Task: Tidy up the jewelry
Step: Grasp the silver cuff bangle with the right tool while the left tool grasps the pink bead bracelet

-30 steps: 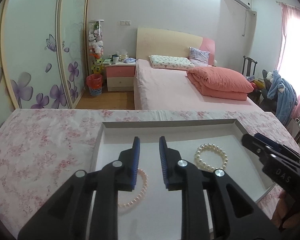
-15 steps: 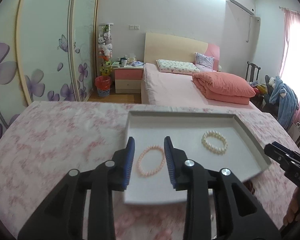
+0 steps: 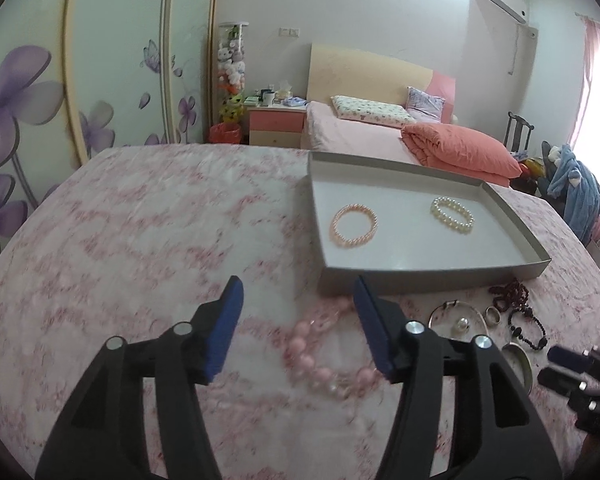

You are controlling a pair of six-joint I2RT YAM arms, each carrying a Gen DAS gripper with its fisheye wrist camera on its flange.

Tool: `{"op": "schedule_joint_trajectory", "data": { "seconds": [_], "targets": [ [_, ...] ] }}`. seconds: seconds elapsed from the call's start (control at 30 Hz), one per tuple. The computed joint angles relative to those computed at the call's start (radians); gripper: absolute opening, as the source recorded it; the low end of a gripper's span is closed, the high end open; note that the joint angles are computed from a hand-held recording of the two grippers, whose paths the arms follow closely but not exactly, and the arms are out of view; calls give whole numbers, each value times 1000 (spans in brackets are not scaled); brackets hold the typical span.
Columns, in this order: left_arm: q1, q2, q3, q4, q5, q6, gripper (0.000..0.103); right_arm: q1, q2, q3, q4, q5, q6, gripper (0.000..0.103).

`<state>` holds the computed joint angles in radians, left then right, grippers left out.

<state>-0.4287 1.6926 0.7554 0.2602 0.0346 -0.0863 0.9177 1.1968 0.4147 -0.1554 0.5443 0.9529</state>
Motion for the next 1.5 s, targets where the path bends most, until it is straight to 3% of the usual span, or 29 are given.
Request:
{"op": "schedule_joint_trajectory", "data": {
  "seconds": [0.43,0.7,0.77,1.17,1.37,1.5],
  "targets": [
    [38,-27,-36,3,12,-8,63,28,245,173,-81,-13,-17,77],
    [42,-25,-32,-1,14,-10,63,-4,338,263,-119,-2,-50,77],
    [42,-25,-32,-2,14,-9,63,-5,341,267,-128,9,-47,68],
    [-2,34,18,-71,-2,53,63,40,260,192,-169,40,26,68],
    [-45,127,107,-152,-49,83,57,43,261,183,-158,54,29,68],
    [-38,174,162,-211,-38,79,46,43,261,182,-156,53,29,68]
  ]
}}
